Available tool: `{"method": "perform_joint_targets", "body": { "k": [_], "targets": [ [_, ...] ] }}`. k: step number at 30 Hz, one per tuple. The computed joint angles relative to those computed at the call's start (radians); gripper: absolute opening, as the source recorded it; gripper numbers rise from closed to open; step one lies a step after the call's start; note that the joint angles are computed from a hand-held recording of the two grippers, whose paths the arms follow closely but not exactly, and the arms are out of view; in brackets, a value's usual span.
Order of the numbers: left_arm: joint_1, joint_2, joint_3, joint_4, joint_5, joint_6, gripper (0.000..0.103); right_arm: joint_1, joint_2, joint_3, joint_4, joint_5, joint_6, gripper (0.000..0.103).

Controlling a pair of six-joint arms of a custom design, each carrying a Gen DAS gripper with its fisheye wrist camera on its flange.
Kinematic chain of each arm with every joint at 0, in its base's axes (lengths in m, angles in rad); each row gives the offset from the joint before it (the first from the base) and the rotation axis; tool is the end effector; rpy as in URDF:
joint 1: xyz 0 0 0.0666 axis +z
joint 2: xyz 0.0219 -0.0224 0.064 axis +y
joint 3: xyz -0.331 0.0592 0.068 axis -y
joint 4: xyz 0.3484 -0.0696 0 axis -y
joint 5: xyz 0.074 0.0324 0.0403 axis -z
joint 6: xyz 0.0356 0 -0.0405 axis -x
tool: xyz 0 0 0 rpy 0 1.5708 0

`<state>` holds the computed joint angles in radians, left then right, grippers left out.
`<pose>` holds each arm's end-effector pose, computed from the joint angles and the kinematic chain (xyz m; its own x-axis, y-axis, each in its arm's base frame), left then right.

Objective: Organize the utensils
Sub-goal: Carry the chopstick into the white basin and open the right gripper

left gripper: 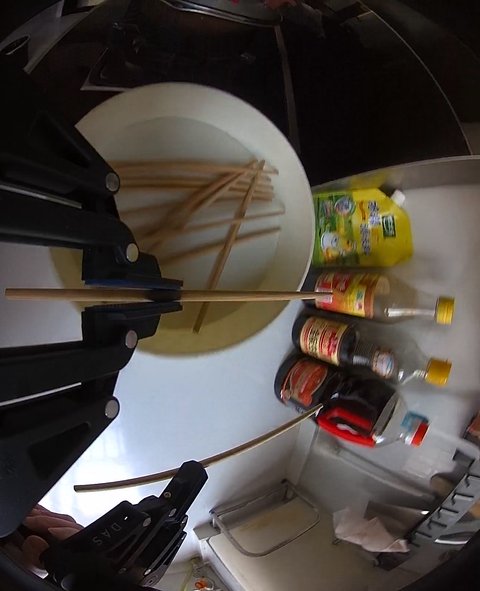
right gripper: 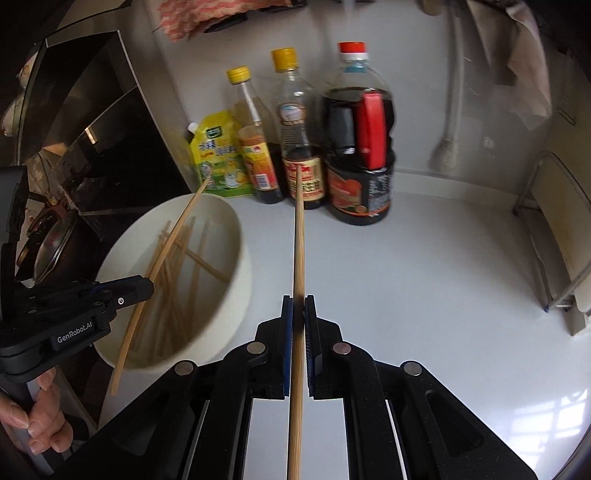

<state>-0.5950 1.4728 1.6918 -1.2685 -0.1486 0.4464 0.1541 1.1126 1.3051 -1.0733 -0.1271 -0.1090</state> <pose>0.3766 -0.2490 0.4476 -0.8607 0.0670 -0.5046 0.1349 0.9859 -0.0992 0.3431 0.0575 0.4398 -0.7828 -0.0124 -0.6221 -0.1477 0.9749 0.1664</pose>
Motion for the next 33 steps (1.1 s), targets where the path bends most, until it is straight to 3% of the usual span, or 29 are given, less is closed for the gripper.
{"method": "perform_joint_targets", "body": {
  "k": [9,14,21,23,26,29,33],
  "targets": [
    [0.177,-0.024,-0.101,0.022,0.017,-0.067,0.007,0.207,0.241,0.159,0.043,0.017,-0.081,0.006],
    [0.227,-0.015,-0.133,0.039,0.045,-0.095,0.007,0.251,0.338,0.214,0.023,0.02,-0.138,0.006],
    [0.253,-0.008,-0.146,0.057,0.082,-0.104,0.008,0.255,0.378,0.238,0.001,0.028,-0.175,0.006],
    [0.257,-0.015,-0.155,0.068,0.089,-0.098,0.027,0.258,0.364,0.226,0.003,0.05,-0.181,0.008],
    [0.255,-0.025,-0.162,0.078,0.083,-0.097,0.041,0.254,0.346,0.218,0.002,0.066,-0.186,0.013],
    [0.255,-0.035,-0.164,0.08,0.08,-0.094,0.052,0.249,0.323,0.204,0.003,0.073,-0.202,0.016],
    [0.254,-0.056,-0.173,0.086,0.074,-0.094,0.057,0.251,0.287,0.183,0.004,0.091,-0.212,0.024]
  ]
}}
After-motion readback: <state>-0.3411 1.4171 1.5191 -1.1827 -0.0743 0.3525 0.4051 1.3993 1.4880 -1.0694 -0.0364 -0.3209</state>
